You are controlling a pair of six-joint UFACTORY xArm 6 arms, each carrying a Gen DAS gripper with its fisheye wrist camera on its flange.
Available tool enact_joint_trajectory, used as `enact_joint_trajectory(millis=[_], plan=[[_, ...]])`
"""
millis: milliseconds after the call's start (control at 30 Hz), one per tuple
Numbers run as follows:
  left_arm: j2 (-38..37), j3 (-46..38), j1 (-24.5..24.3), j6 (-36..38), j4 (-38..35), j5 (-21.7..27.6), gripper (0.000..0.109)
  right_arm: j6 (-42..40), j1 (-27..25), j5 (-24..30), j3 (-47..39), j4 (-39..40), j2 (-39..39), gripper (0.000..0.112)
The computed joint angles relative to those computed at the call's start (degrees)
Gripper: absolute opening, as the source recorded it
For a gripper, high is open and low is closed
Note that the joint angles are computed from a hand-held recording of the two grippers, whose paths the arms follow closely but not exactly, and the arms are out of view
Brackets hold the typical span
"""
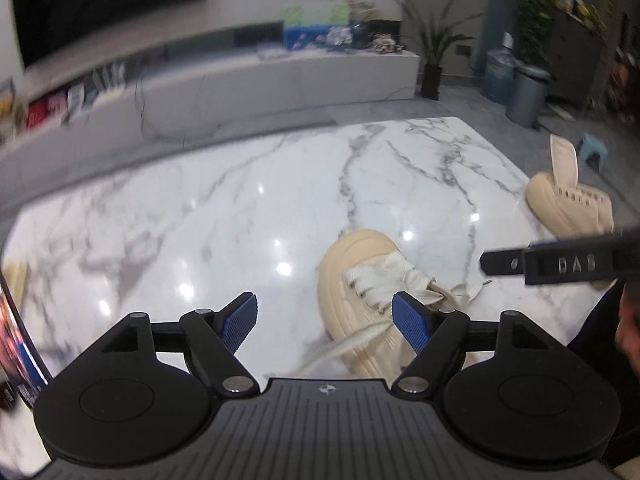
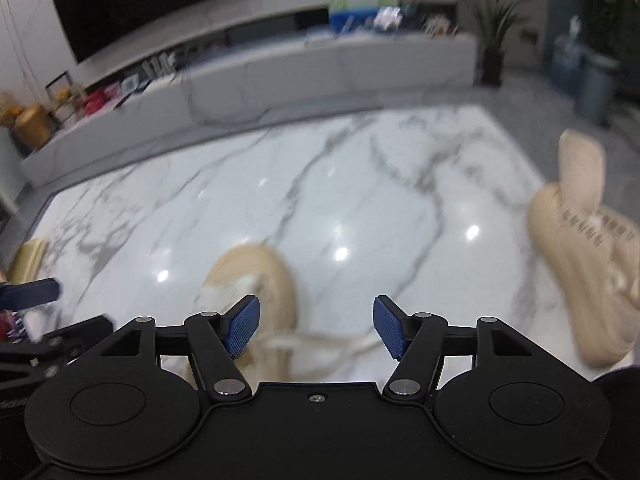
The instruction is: Lace up shoes with both hands
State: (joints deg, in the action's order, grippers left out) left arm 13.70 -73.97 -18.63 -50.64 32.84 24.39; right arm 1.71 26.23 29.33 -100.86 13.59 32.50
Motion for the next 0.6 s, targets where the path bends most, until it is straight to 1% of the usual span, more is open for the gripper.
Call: enact_joint_trajectory(millis=[33, 133, 267, 333, 433, 600], plan=[[-0.21, 0.32, 0.18, -0.71, -0.65, -0.01, 0.073, -0.44, -0.07, 1.49, -0.33, 2.29, 0.20, 0.061], [-0.72, 1.00, 0.62, -2.72, -2.43, 0.38, 0.073, -0.12, -0.01, 5.10, -1.40, 2.85, 0.56, 0.061], [-0.21, 0.03, 0.68, -2.77, -5.78, 3.25, 0.073, -0.83, 0.24, 8.14, -2.07, 3.59, 0.69, 0.061], [0.21, -0.48, 0.67, -2.06, -7.19, 4.35, 0.073, -0.90, 0.46, 8.48, -2.03, 3.01, 0.59, 0.061], [0.95, -1.83, 0.40, -0.82, -8.77, 7.68, 0.073, -0.99, 0.83, 8.19, -1.68, 1.76, 0.35, 0.061], [1.39, -3.32, -0.20, 1.46, -11.05, 11.72, 0.073, -3.29, 1.10, 9.31, -2.47, 2.64, 0.59, 0.061]])
